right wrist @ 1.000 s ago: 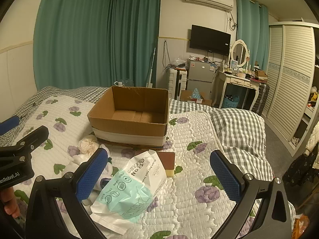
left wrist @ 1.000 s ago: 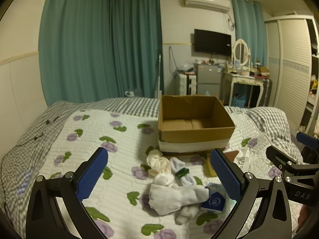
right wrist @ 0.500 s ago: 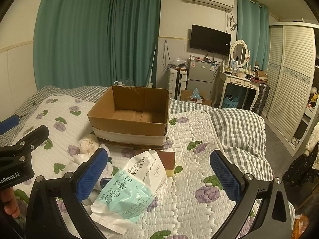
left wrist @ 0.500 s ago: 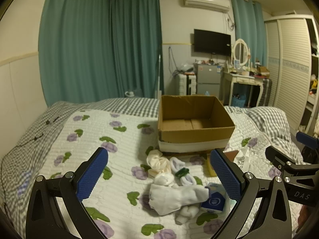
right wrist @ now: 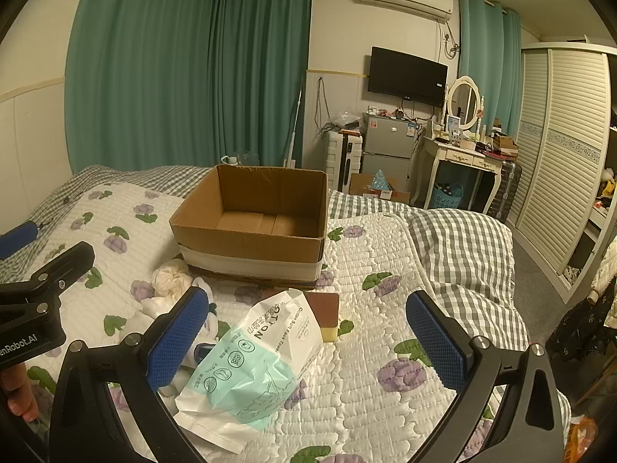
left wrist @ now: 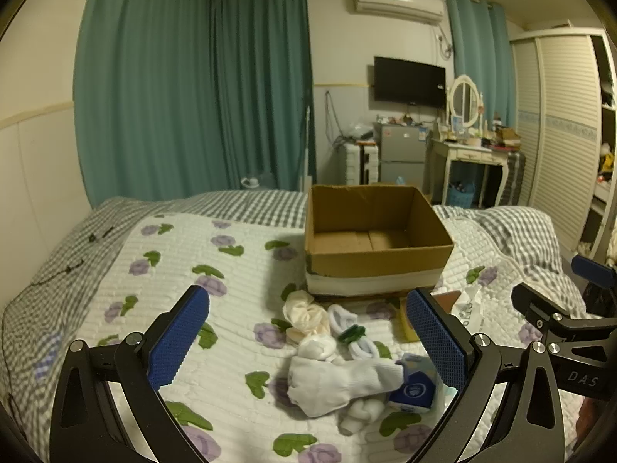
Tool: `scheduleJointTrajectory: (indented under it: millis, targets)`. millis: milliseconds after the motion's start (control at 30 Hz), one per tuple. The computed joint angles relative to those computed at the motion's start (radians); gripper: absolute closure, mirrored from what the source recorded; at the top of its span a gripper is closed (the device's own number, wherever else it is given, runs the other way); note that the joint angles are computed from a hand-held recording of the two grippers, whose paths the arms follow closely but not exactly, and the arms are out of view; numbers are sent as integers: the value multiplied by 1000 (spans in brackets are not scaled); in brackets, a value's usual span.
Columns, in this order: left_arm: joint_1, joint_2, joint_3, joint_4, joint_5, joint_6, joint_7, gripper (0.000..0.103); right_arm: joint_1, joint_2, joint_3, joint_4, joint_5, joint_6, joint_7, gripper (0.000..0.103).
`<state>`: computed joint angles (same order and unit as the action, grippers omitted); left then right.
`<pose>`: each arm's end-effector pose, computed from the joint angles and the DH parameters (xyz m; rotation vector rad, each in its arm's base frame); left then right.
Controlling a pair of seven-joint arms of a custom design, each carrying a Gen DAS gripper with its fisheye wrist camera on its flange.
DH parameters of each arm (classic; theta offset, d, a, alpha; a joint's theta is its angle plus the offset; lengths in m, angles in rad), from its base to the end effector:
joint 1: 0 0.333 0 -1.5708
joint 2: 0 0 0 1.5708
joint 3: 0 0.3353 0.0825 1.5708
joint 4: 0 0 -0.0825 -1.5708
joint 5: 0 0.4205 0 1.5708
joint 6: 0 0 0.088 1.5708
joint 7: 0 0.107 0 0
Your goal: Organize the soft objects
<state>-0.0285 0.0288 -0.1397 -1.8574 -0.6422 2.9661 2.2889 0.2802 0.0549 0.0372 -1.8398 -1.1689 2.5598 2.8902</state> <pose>0.6469 -0.0673 0.6281 -1.3075 1.7999 -1.1027 0.6211 0.2178 0.5693 -1.4542 1.7707 -1.1410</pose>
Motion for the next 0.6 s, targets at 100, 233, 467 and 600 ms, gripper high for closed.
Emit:
scheduleJointTrajectory:
  millis: [100, 233, 467, 600]
  targets:
    - [0, -2, 0, -1, -6, 2, 7, 0, 0, 0, 0, 0, 1, -1, -1, 0]
    - [-1, -12, -3, -5, -49, 4, 53, 0, 2, -8, 2, -6, 2, -11, -5, 0]
    - [2, -10, 21, -17, 163, -13, -118, 0, 1, -15, 11, -3, 85, -40, -75, 0]
    - [12, 16, 25, -20, 234, -87, -166, 0, -6, 25, 9, 9, 240, -35, -180, 0]
